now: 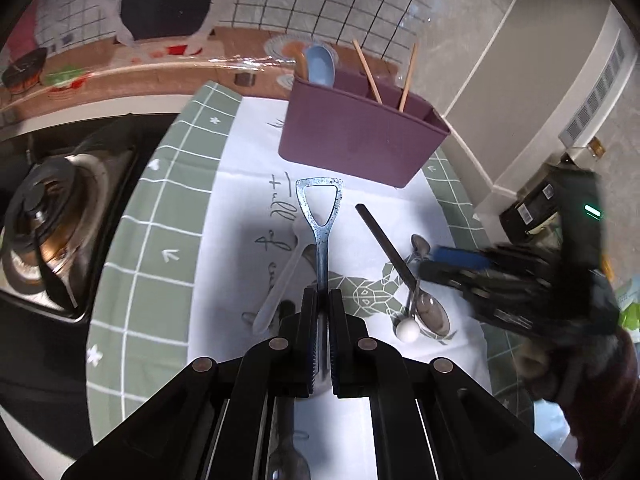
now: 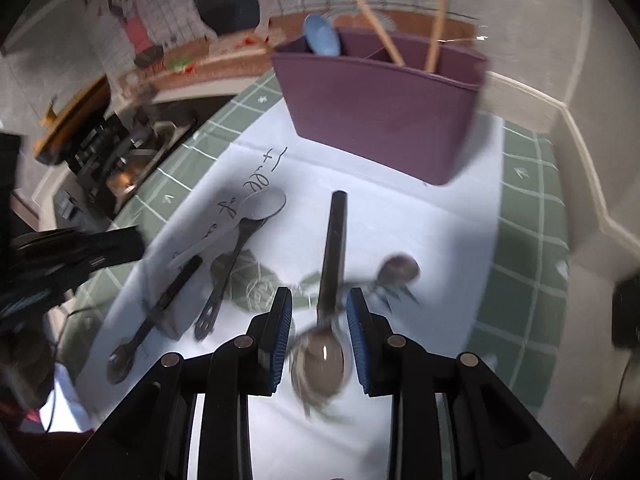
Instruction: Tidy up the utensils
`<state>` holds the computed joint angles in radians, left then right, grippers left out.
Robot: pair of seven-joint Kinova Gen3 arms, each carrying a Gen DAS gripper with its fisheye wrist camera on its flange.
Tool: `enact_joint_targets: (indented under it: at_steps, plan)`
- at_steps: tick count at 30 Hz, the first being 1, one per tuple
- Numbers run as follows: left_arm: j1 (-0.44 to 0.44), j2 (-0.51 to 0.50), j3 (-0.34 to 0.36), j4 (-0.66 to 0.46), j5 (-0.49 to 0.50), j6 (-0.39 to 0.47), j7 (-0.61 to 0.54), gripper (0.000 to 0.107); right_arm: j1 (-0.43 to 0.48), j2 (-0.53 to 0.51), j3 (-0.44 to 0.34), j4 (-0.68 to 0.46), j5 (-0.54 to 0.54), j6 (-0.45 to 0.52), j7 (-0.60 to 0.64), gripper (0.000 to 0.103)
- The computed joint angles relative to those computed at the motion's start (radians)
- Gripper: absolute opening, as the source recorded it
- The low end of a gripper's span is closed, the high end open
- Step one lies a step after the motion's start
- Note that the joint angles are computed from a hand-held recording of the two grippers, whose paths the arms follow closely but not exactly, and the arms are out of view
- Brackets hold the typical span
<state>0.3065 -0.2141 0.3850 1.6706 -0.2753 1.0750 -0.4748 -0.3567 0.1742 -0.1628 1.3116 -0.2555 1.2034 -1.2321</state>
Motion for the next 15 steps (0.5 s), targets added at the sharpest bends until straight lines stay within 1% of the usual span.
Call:
enact_joint_targets:
  at_steps: [2,5,8,11,13,15]
  plan:
    - [-0.001,-0.019,0.001,0.004,0.005,0.011,0.007,0.005,-0.042,0.035,-0.006,-0.033,0.059,-0.005,-0.036,0.027]
    - [-0.012,-0.029,0.021,0.003,-0.001,0.029,0.03,0.005,-0.087,0.079,-0.005,-0.075,0.122,-0.005,-0.083,0.027]
    - [-0.016,-0.035,0.03,0.003,-0.004,0.037,0.04,0.005,-0.108,0.11,-0.004,-0.104,0.146,0.005,-0.111,0.026]
    - [-0.019,-0.047,0.036,0.005,-0.001,0.044,0.042,0.005,-0.126,0.118,-0.005,-0.109,0.169,0.011,-0.123,0.019]
    - [-0.023,-0.049,0.04,0.005,0.0,0.046,0.042,0.005,-0.134,0.112,-0.006,-0.097,0.181,-0.006,-0.128,0.015]
    - [-0.025,-0.05,0.043,0.005,0.002,0.044,0.041,0.005,-0.128,0.11,-0.008,-0.094,0.17,-0.002,-0.124,0.006]
